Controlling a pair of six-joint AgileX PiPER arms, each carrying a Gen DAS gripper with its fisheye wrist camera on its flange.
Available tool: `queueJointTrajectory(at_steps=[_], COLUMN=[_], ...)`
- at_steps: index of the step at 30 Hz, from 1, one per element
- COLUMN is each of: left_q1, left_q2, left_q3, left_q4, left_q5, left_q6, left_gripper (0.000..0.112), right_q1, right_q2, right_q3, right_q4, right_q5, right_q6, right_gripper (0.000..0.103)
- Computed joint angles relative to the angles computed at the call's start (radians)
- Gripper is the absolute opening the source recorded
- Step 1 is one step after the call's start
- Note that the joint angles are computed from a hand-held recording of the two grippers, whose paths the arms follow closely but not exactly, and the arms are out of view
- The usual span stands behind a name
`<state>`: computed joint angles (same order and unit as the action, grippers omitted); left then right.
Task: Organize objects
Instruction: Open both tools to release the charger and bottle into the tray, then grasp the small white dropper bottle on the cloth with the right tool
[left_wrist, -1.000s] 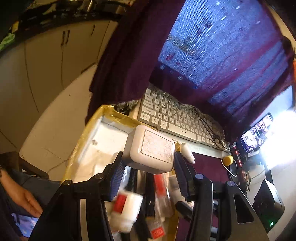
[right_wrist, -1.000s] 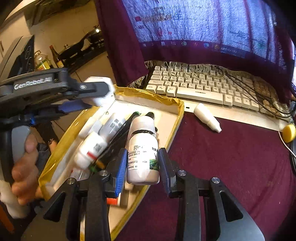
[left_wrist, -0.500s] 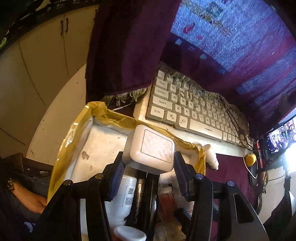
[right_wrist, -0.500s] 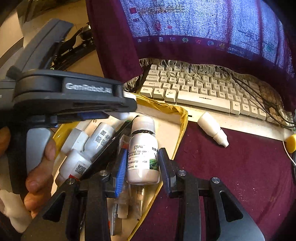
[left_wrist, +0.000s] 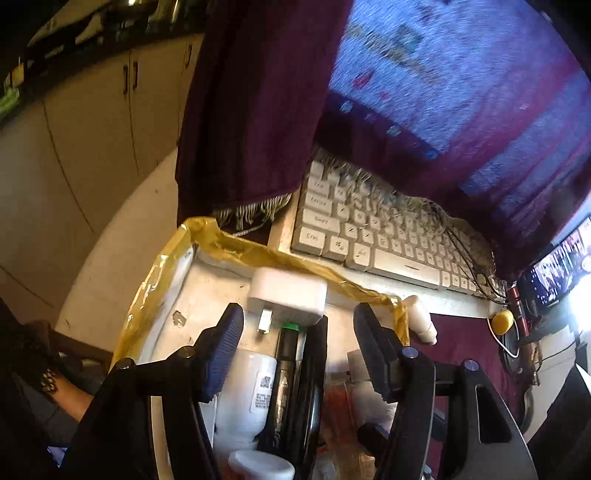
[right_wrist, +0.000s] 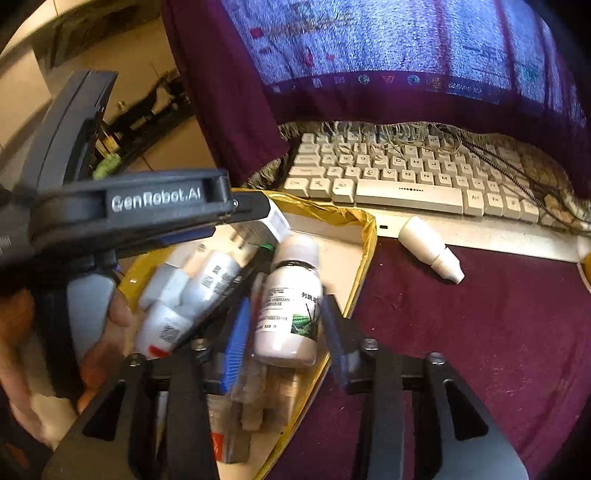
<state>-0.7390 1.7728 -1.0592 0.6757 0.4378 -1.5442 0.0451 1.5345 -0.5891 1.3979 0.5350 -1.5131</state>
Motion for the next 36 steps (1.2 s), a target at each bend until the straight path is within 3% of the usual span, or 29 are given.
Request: queueJointTrajectory(at_steps=[2, 10, 15, 21, 22, 24, 29, 36], left_q1=[-0.028, -0.176, -0.231, -0.254, -0.259, -0.267, -0.276, -0.267], left_q2=[-0.017, -0.061, -0.026, -0.004, -0.004, -0.002, 0.0, 0.033], left_q3=[0.013, 0.072, 0.041, 0.022, 0.019, 0.015, 0.009, -0.044], left_q4=[0.057, 0.32, 0.348, 0.354, 0.354, 0.357, 0.341, 0.259], left_q5=[0.018, 0.066, 0.078, 0.078, 0.076, 0.074, 0.065, 0.048], left_q6=[-0.067, -0.399, -0.425, -0.449, -0.45, -0.451, -0.444, -0.364], left_gripper=[0.056, 0.058, 0.058, 0.058, 0.058, 0.058, 0.058, 0.059], right_q1=[-0.058, -0.339, -0.361, -0.197, -0.19, -0.174, -0.102, -0.197], right_q2=[-0.005, -0.019, 0.05, 0.138, 0.153, 0.189, 0.225, 0.243], right_q3=[0.011, -0.004, -0.086, -0.203, -0.218, -0.24, -0.229, -0.269], right_q4=[0.012, -0.121, -0.154, -0.307, -0.326, -0.33, -0.269, -0.291], right_q5=[0.078, 0.269, 0.216, 0.007, 0.009, 0.019, -0.106, 0.007], right_q6=[-0.033, -0.083, -0.017, 0.088, 0.099, 0.085, 0.019, 0.025], right_gripper=[0.055, 0.055, 0.055, 0.055, 0.055, 0.055, 0.055, 0.055])
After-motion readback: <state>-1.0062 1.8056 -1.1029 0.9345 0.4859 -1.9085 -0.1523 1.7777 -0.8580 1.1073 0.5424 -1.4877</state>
